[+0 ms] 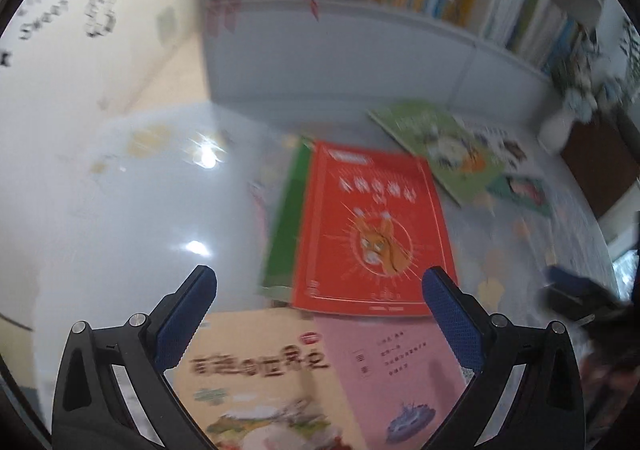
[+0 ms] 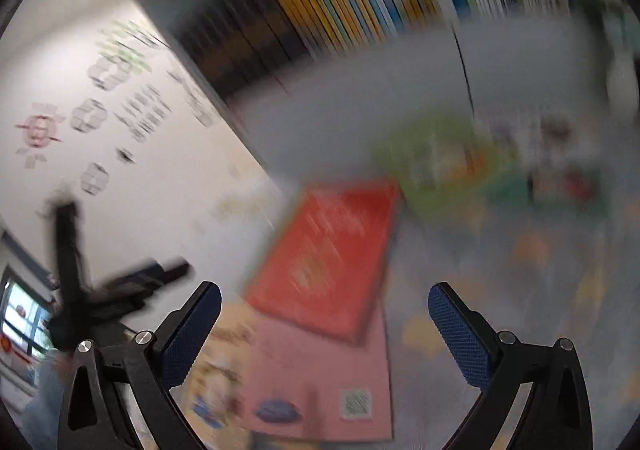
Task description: Organize books
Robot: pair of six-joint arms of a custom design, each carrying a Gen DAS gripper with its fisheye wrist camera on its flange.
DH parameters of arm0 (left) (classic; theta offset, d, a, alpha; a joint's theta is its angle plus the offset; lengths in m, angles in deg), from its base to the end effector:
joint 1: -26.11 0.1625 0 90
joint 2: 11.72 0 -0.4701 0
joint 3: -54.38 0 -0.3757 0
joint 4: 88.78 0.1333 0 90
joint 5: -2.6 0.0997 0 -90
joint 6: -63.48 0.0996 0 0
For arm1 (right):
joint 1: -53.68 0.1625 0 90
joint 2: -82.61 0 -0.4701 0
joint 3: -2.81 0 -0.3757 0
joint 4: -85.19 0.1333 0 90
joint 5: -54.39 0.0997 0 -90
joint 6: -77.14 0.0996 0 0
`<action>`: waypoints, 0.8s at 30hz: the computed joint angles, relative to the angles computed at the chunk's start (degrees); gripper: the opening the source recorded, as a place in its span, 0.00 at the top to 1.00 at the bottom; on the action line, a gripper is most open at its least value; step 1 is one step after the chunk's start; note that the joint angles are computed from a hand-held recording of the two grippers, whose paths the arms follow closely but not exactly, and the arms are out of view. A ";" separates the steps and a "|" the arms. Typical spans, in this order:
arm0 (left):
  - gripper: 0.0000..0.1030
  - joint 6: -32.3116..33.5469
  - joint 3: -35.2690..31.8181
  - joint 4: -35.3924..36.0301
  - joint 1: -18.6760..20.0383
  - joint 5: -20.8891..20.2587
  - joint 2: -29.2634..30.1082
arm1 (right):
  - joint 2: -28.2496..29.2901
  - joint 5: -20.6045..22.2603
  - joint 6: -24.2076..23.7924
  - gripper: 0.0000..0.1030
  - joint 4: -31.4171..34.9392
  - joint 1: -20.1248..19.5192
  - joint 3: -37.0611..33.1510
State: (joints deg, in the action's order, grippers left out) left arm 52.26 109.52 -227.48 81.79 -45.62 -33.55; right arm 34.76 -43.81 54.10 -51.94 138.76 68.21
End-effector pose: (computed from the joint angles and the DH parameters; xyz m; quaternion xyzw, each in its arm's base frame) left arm -0.3235 -0.8280 0.0858 0.1386 0.9167 -0.2521 0.2774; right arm 0.0493 -0.8163 0.3612 0.1338 -0.9552 0.2304 0.1286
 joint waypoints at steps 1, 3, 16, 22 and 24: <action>0.01 -0.09 -1.99 1.09 0.57 -0.63 1.47 | 1.26 -1.20 -0.19 0.00 0.71 -0.35 -0.49; 0.01 -0.30 -5.06 1.29 1.95 -3.33 3.89 | 3.30 -1.45 -1.09 0.00 -0.73 -1.39 -0.12; 0.01 -3.19 -15.46 2.08 5.01 -1.16 12.37 | 12.10 4.83 -10.41 0.00 -1.89 -3.43 -7.50; 0.09 -2.71 -14.14 4.65 5.17 -7.43 11.11 | 12.87 6.64 -10.31 0.00 1.25 -3.88 -9.69; 0.11 -2.08 -12.86 3.75 4.80 -6.73 10.64 | 13.14 5.32 -13.15 0.00 2.62 -3.53 -10.35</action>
